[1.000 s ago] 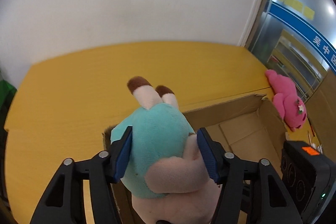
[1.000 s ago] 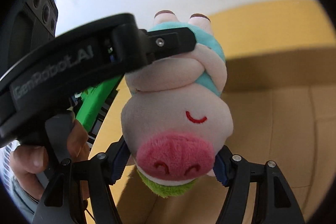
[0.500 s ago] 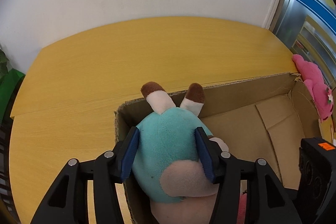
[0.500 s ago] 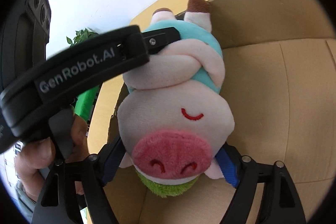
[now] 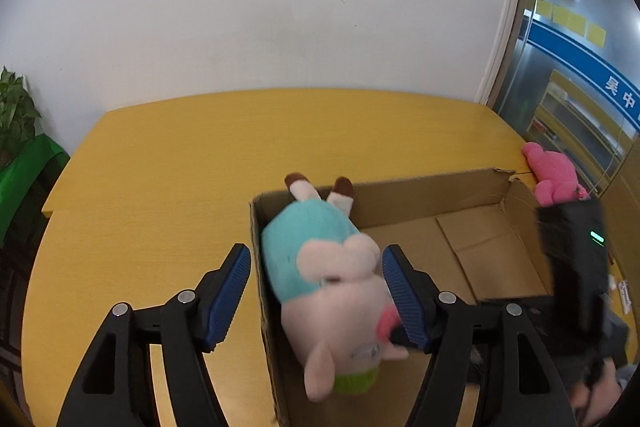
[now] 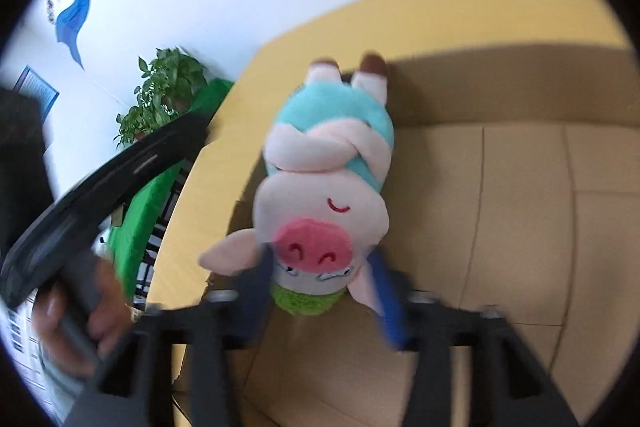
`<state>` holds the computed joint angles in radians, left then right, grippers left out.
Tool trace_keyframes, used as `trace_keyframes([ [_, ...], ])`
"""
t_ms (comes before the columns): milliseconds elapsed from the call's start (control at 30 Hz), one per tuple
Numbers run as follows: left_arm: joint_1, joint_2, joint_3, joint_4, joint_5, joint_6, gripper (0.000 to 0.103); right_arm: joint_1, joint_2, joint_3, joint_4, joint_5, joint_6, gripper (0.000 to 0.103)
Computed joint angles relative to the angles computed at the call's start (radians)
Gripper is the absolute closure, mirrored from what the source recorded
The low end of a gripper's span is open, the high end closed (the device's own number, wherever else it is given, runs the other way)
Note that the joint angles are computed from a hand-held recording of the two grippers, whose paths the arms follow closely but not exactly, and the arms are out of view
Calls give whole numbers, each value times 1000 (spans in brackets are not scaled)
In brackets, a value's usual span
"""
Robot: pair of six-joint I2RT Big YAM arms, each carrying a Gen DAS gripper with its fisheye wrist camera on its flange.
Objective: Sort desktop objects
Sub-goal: 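Carry the pig plush with the right gripper over the cardboard box, then lower the pig plush into the box and open the right gripper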
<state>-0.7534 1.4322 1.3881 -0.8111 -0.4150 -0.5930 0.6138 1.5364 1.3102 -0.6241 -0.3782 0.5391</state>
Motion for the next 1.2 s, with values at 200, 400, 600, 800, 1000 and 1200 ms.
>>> trace_keyframes([
  [200,-58,-72,-123,21,14,-94,31,-17,14,-17,20,-2,19,75],
  [400,-107,-144,-219,45,35,-128,31,-56,88,15,-38,73,13,75],
  [600,-146,-111,-222,53,54,-154,31,-91,128,1,-30,-31,-6,75],
  [800,-163,-94,-214,37,56,-166,31,-102,103,-33,-19,-88,-16,71],
  [1000,-213,-104,-234,10,52,-185,31,-148,-104,-155,-73,14,-121,37],
  [1200,-239,-131,-284,7,90,-272,31,-222,-426,-369,-179,213,-292,21],
])
